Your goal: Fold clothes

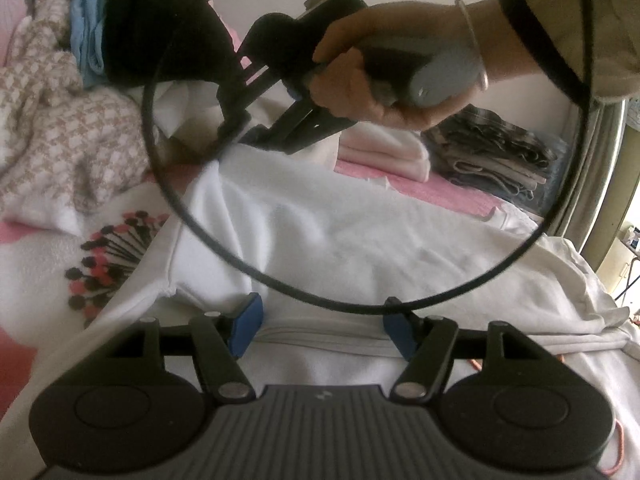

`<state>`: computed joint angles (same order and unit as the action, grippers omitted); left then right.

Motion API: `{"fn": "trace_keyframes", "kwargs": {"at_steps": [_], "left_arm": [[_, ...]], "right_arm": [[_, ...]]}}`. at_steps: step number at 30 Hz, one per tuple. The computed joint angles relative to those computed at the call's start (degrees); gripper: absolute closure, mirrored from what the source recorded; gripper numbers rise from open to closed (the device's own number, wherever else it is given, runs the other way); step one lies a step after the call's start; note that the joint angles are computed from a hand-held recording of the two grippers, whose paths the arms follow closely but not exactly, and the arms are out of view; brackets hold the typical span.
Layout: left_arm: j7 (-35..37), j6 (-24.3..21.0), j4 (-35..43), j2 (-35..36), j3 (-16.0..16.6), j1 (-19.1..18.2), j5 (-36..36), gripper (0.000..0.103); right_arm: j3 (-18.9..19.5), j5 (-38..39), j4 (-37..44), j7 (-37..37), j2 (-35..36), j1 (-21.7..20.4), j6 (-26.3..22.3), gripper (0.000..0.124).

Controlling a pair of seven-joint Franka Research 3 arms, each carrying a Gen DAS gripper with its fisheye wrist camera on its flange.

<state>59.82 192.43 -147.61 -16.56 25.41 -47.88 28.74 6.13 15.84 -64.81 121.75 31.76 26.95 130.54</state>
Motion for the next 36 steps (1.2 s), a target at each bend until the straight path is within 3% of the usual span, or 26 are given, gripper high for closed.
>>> {"fn": "trace_keyframes", "kwargs": {"at_steps": [5,12,17,20,23,26,28,30,32,34,36], "left_arm": [[-0.1,0.0,0.0,0.1,-1.6,1.5,-0.1,0.035],[-0.1,-0.2,-0.1,-0.1,-1.5,1.3,-0.1,0.035],[0.3,-0.3,-0.2,-0.3,-0.7,0.5,-0.4,0.035],[0.6,-0.3,-0.2,-0.4,0.0,-0.2,-0.7,0.035],[0.9,-0.2,-0.2,-0.3,-0.1,-0.1,-1.0,0.035],[0.9,-0.1,0.0,0.0,-0.2,0.0,-1.1,0.035],[0.7,-0.1,0.1,0.1,-0.5,0.2,-1.0,0.035],[0.5,-0.1,0.1,0.1,-0.7,0.4,-0.9,0.035],[0.3,0.1,0.1,0.2,-0.4,0.1,-0.7,0.035],[0.0,0.2,0.1,0.2,-0.3,0.1,-0.4,0.035],[-0.4,0.3,0.1,0.3,-0.2,0.1,0.0,0.035]], "right_arm": [[-1.8,-4.4,-6.7,1.6,-3.5,2.3,6.7,0.117],[-1.8,-7.5,-13.6,3.4,-8.3,3.0,12.1,0.115],[-2.6,-9.6,-18.5,7.0,-12.5,3.2,17.4,0.101],[-2.3,-10.7,-21.1,5.1,-15.9,2.0,20.0,0.095],[1.1,-6.0,-19.0,-5.6,-16.6,-0.8,15.2,0.098],[3.1,-3.0,-6.7,-14.9,-10.3,-1.1,-0.5,0.101],[2.3,-4.9,0.0,-16.0,-5.8,0.8,-9.9,0.104],[-0.4,-9.3,4.3,-12.6,-1.9,3.6,-14.0,0.105],[-3.5,-13.5,2.8,-5.2,-1.1,5.9,-11.0,0.108],[-5.1,-15.9,-4.1,1.4,-3.7,7.0,-0.9,0.108],[-5.9,-19.2,-5.6,5.5,-4.2,8.0,2.4,0.108]]}}
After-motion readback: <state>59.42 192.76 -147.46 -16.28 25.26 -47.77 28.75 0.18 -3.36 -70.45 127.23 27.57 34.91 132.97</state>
